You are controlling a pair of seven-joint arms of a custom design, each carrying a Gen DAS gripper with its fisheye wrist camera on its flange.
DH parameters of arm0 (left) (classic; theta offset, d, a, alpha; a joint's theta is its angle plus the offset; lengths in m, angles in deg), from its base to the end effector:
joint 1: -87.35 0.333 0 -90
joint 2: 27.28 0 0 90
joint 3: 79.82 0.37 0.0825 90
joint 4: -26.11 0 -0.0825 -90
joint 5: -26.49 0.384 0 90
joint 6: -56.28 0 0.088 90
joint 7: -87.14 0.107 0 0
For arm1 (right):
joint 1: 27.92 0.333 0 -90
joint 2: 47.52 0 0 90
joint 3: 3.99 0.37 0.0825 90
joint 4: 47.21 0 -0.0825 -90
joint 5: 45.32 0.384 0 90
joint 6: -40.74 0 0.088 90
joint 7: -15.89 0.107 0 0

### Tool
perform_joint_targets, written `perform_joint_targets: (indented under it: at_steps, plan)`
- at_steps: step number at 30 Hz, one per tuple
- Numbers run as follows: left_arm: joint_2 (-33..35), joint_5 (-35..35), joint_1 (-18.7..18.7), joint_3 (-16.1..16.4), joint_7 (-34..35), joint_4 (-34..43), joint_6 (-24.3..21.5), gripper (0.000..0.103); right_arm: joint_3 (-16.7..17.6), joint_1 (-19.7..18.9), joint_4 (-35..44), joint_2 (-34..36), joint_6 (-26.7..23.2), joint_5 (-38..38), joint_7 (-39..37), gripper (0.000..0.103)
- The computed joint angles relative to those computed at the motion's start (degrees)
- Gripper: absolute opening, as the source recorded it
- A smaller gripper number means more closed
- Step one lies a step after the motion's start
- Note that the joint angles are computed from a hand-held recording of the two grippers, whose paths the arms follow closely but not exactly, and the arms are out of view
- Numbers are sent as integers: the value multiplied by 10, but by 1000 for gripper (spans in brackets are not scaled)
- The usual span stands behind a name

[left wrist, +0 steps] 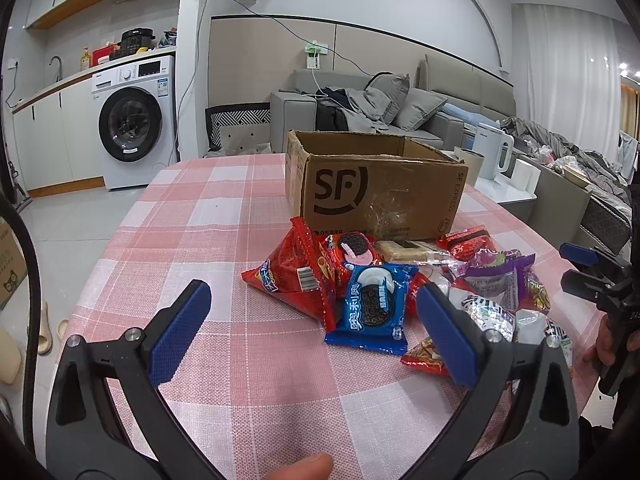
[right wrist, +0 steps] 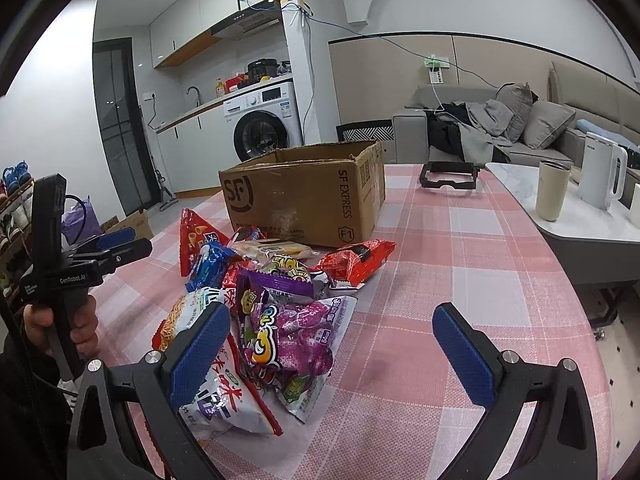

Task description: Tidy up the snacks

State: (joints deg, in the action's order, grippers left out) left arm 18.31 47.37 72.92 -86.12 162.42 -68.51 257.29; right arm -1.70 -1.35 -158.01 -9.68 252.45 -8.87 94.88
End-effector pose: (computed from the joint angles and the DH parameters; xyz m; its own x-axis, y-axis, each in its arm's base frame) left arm 0.7063 -0.2880 0.3160 -0.4632 -0.8836 0.0683 -0.4616 0.1747 -0.8697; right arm 0.6313 0.2533 0.3046 0.0334 -0.9846 -0.1716 -0.5260 0.1287 -0.8407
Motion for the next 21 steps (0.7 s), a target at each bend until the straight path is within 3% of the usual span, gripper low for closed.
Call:
perform_joint_targets:
  at_steps: [21]
  plan:
    - [1, 4, 5, -5, -2, 1, -4, 102, 2, -2, -1, 0, -2, -4, 3, 103]
